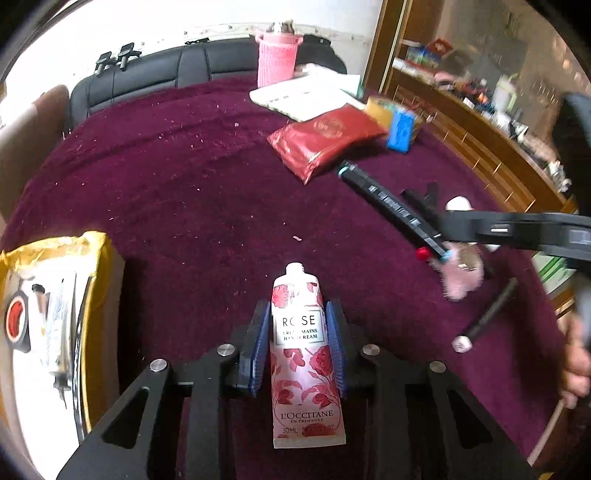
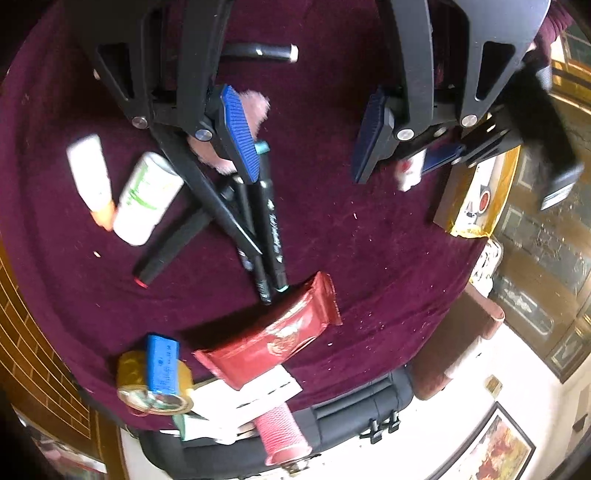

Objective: Organize objects
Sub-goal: 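Carry the rose tube toward the tray with the left gripper while the right gripper grasps a black marker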

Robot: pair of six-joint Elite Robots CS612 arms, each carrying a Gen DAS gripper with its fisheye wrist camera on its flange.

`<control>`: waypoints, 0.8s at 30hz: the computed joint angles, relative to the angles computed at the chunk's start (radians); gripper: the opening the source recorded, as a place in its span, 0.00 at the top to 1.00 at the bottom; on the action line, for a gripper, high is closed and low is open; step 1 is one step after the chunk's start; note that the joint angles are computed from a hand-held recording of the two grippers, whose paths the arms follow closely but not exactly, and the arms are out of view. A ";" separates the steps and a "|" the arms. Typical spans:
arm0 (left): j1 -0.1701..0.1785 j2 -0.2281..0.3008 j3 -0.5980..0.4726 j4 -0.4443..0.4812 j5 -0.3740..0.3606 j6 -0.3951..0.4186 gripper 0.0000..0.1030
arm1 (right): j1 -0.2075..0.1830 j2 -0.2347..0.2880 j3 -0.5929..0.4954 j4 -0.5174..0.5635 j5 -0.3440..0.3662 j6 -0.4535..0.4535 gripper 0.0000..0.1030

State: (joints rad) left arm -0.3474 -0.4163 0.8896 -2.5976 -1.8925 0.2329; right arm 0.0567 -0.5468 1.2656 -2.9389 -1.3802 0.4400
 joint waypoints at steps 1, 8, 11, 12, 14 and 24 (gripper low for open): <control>0.007 -0.007 0.009 -0.008 -0.026 -0.011 0.75 | 0.002 0.009 -0.022 0.019 0.001 -0.013 0.50; 0.047 -0.051 0.067 -0.072 -0.145 -0.047 0.75 | 0.026 0.073 -0.176 0.208 -0.128 -0.092 0.50; 0.063 -0.061 0.082 -0.095 -0.176 -0.062 0.75 | 0.020 0.096 -0.217 0.263 -0.123 -0.073 0.51; 0.071 -0.061 0.080 -0.098 -0.188 -0.072 0.75 | 0.020 0.103 -0.230 0.278 -0.123 -0.066 0.52; 0.081 -0.063 0.084 -0.109 -0.194 -0.086 0.75 | 0.027 0.115 -0.253 0.290 -0.164 -0.072 0.56; 0.143 -0.065 0.091 -0.168 -0.154 -0.172 0.75 | 0.036 0.092 -0.200 0.226 -0.204 0.029 0.88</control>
State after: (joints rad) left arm -0.2048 -0.4814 0.9810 -2.7652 -2.0467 0.0611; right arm 0.0929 -0.4547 1.0653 -2.7128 -1.5842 0.4691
